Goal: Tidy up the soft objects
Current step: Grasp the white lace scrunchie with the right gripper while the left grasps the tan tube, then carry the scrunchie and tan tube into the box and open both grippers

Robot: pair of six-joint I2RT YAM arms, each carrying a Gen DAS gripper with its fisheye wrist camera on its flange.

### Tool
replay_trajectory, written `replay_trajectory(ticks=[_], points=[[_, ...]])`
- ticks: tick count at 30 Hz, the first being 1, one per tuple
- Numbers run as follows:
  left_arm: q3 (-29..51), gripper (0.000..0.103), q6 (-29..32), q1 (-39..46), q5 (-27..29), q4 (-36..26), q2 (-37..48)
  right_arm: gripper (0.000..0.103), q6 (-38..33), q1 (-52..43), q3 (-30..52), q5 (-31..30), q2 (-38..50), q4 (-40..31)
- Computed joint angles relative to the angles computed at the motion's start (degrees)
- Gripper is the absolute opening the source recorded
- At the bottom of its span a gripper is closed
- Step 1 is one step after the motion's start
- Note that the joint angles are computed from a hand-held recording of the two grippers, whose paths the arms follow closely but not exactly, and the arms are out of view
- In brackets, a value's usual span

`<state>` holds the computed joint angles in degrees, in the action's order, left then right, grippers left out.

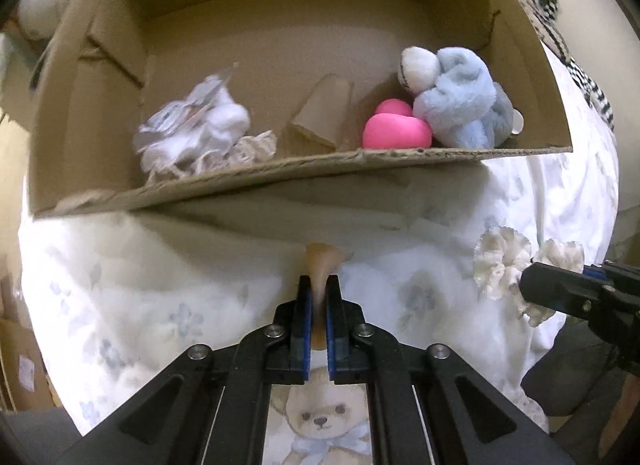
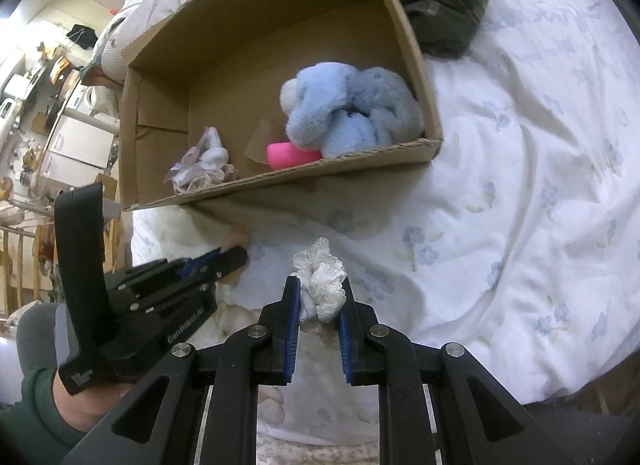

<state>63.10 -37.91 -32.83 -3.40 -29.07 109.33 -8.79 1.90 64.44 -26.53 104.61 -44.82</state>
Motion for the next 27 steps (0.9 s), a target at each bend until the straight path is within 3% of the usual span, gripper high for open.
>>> replay_trajectory(ticks=[11, 13, 19, 22, 27], points=[[-6.2, 0.006, -7.9, -2.4, -4.1, -3.1, -12.9, 0.019, 0.9, 2.4, 0.1, -1.7, -3.3, 1.2], [-8.8, 0.006, -10.4, -3.1, -5.7, -4.3, -19.6, 0.019, 0.9, 2.5, 0.4, -2.3, -4.5, 0.8], [-5.7, 0.006, -7.6, -2.2, -10.0, -11.2, -29.7, 0.019, -0.1, 2.6, 5.4, -5.2, -9.7, -3.8], [-3.3, 0.006, -6.0, 0.5, -9.7, -12.2, -29.8, 0.019, 0.8, 2.4, 8.7, -8.1, -9.0, -4.7], [0.7, 0.006, -3.2, 3.0, -10.0, -11.6, -26.7, 0.019, 1.6, 3.5, 14.7, -7.6, -5.5, -5.1]])
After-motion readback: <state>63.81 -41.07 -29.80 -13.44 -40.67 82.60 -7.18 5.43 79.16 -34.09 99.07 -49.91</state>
